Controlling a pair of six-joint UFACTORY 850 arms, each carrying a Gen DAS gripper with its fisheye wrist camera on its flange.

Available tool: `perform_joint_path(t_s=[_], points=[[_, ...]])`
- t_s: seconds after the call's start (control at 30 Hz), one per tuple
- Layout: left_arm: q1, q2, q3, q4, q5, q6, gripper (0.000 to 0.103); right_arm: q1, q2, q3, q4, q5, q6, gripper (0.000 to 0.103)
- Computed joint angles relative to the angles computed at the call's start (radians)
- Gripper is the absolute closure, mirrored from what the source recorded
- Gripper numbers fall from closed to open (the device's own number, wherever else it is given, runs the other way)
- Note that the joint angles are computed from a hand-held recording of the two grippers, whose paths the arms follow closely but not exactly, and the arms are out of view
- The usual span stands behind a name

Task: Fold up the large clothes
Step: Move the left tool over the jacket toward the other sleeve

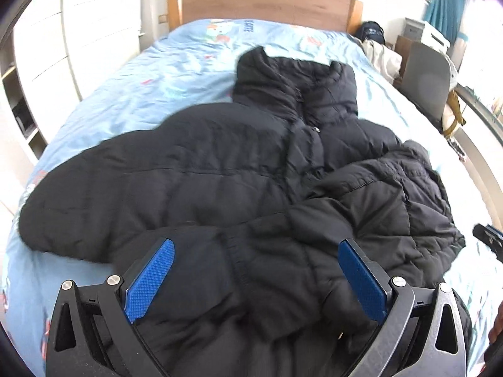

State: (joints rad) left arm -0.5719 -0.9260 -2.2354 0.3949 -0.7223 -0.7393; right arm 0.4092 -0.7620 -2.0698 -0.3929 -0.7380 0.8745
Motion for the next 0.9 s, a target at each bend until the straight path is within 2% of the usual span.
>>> perform_joint_path(t_s=[0.17,0.4,0.57,0.7,0.8,0.9], points=[[0.042,0.216,0.292,0.031,0.104,-0.095,0.001,0.061,0.14,0.146,-0.086,-0.002,0.129,0.032],[0.146,0.432,0.603,0.006,0.243,-0.166,0.001,0.178,0.286,0.281,-0.188,-0.064,0.3,0.032],[0.236,0.494,0.724,-0.049,0.272,-0.154,0.001,0.249,0.363,0.359,-0.252,-0.118,0.442,0.032],[0.314,0.497,0.766,-0.13,0.283,-0.1,0.001,0.28,0.394,0.389,-0.273,-0.174,0.519,0.032],[0.384,0.484,0.781,-0.267,0.309,-0.003,0.001,0.29,0.404,0.397,-0.273,-0.216,0.551,0.032],[0.465,0.451,0.773,-0.513,0.33,0.171,0.001,0.295,0.411,0.404,-0.264,-0.249,0.574,0.032]])
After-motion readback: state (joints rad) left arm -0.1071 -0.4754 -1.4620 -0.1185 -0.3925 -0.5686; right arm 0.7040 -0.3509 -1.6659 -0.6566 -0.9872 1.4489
